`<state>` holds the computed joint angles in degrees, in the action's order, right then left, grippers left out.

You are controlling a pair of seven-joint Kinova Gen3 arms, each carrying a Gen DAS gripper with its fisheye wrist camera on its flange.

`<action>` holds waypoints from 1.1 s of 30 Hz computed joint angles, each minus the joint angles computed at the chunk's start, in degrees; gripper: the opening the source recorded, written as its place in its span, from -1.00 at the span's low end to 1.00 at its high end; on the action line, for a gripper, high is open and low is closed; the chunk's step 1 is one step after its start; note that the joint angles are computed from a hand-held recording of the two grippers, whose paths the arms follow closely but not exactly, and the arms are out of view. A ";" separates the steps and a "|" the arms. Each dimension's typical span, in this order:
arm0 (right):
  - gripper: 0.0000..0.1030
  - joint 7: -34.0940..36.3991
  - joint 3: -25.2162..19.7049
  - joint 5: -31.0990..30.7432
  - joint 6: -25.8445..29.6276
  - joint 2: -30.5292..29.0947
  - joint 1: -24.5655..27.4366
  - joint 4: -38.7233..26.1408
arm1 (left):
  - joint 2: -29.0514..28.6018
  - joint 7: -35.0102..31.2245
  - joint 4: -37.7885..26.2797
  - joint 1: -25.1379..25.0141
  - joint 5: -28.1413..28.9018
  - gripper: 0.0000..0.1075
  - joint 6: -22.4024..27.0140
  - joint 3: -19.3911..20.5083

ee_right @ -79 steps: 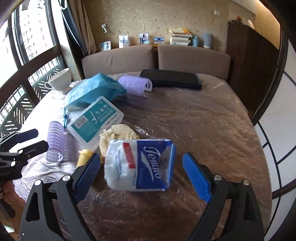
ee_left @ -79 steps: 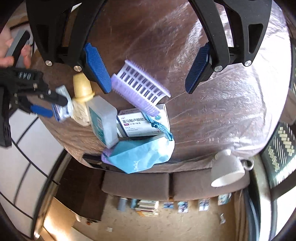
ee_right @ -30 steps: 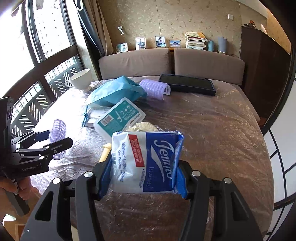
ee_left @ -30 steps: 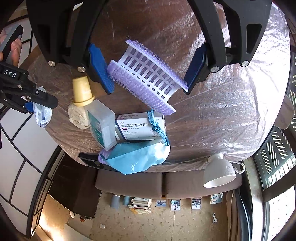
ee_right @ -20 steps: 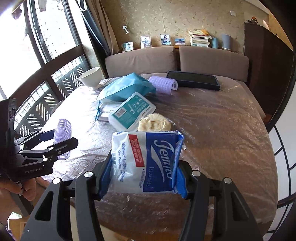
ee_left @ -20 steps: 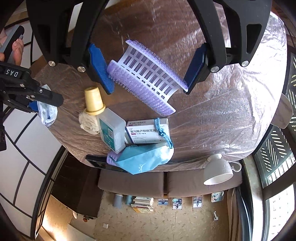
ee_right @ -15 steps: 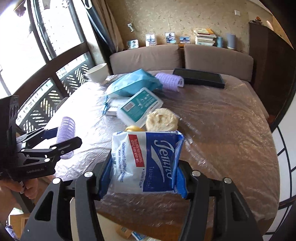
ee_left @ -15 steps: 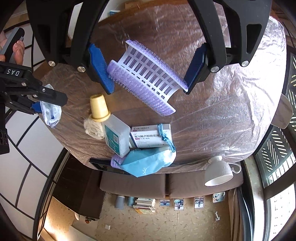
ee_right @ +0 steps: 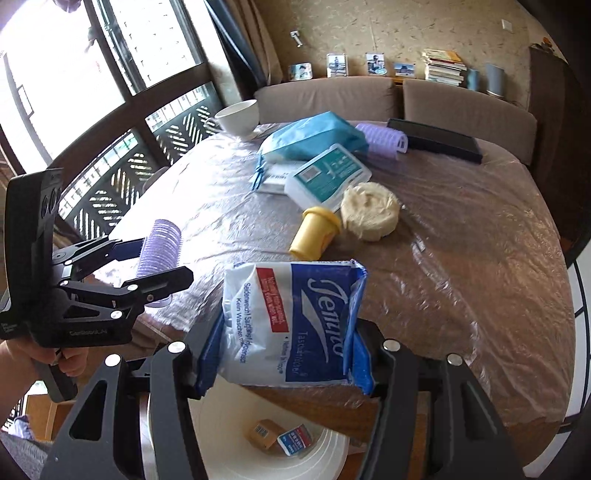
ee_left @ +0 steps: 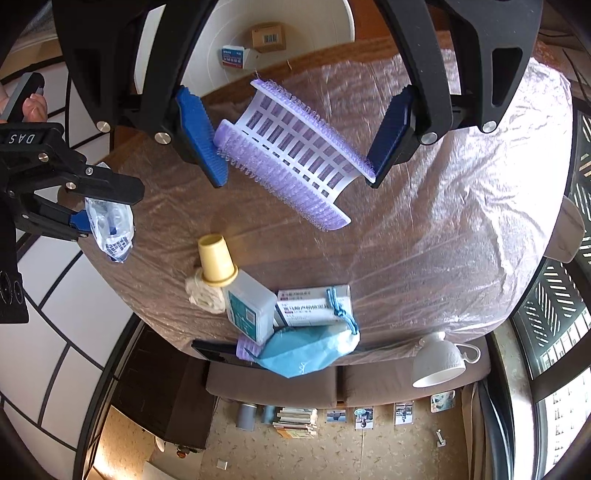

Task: Collect trash
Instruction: 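Carry the hair roller and tissue pack with both tools over the white bin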

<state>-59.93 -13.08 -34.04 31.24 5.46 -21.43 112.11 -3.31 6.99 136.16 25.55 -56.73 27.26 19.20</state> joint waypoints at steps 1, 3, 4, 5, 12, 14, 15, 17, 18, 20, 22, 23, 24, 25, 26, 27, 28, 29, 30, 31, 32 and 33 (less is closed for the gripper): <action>0.08 0.40 -0.10 -0.12 0.36 -0.05 0.02 0.06 | 0.01 -0.28 0.04 0.23 0.57 0.44 0.24 0.14; 0.08 1.50 -0.23 -0.63 0.98 -0.19 0.12 0.21 | -0.18 -0.69 0.27 0.63 1.62 0.44 0.36 0.34; 0.08 1.98 -0.22 -0.83 1.28 -0.21 0.13 0.23 | -0.19 -0.76 0.31 0.82 1.98 0.44 0.58 0.57; 0.08 2.29 -0.24 -0.81 1.59 -0.26 0.03 0.29 | -0.20 -1.09 0.28 1.03 2.45 0.44 0.89 0.74; 0.08 4.96 -0.04 -1.55 3.38 -0.49 -0.25 0.64 | -0.60 -3.26 0.51 2.48 5.60 0.44 2.24 1.76; 0.08 5.44 0.02 -1.65 3.79 -0.44 -0.31 0.71 | -0.88 -3.83 0.71 2.75 6.50 0.44 2.24 2.01; 0.08 5.61 0.05 -1.68 3.99 -0.46 -0.34 0.78 | -0.95 -4.08 0.78 2.82 6.85 0.44 2.25 2.17; 0.08 6.98 0.06 -2.52 4.73 -0.37 -0.09 0.89 | -1.09 -4.81 0.97 2.97 7.69 0.44 2.36 2.51; 0.08 7.64 0.07 -2.90 5.01 -0.36 0.01 0.97 | -1.10 -4.97 1.02 3.08 7.97 0.44 2.47 2.73; 0.08 9.12 0.07 -3.62 5.67 -0.39 0.15 1.21 | -1.02 -5.48 1.05 3.30 8.54 0.44 2.66 3.02; 0.08 10.05 0.09 -3.73 6.30 -0.29 0.07 1.33 | -0.99 -5.71 1.15 3.59 9.04 0.44 2.66 3.25; 0.08 10.11 0.10 -3.61 6.41 -0.29 -0.06 1.40 | -0.95 -5.66 1.18 3.70 9.15 0.44 2.66 3.36; 0.08 10.39 0.09 -3.74 6.69 -0.22 -0.11 1.45 | -0.92 -5.63 1.22 3.84 9.29 0.44 2.64 3.45; 0.08 11.32 0.08 -4.52 7.20 -0.08 0.10 1.54 | -0.90 -5.66 1.31 3.96 9.47 0.44 2.48 3.48; 0.08 11.73 0.09 -4.92 7.42 -0.10 0.15 1.68 | -0.90 -5.91 1.36 4.08 9.83 0.44 2.35 3.45; 0.08 12.13 0.10 -5.28 7.73 -0.14 0.20 1.80 | -0.90 -6.27 1.41 4.20 10.23 0.44 2.10 3.42; 0.08 12.62 0.11 -5.64 8.11 -0.05 0.24 1.91 | -0.80 -6.29 1.41 4.32 10.36 0.44 2.09 3.56; 0.08 12.61 0.12 -5.66 8.31 -0.03 0.13 1.97 | -0.76 -6.34 1.41 4.49 10.51 0.44 2.14 3.69; 0.08 12.80 0.14 -5.82 8.59 0.02 0.13 2.04 | -0.70 -6.60 1.41 4.73 10.77 0.44 2.15 3.79; 0.08 13.09 0.16 -6.04 8.94 0.07 0.15 2.13 | -0.66 -6.62 1.44 4.93 10.93 0.44 2.15 3.89; 0.08 13.25 0.15 -6.13 9.09 0.07 0.10 2.24 | -0.62 -6.76 1.46 5.11 11.18 0.44 2.09 3.90; 0.08 13.44 0.16 -6.20 9.25 0.12 0.06 2.31 | -0.61 -6.97 1.53 5.30 11.52 0.44 1.98 3.91</action>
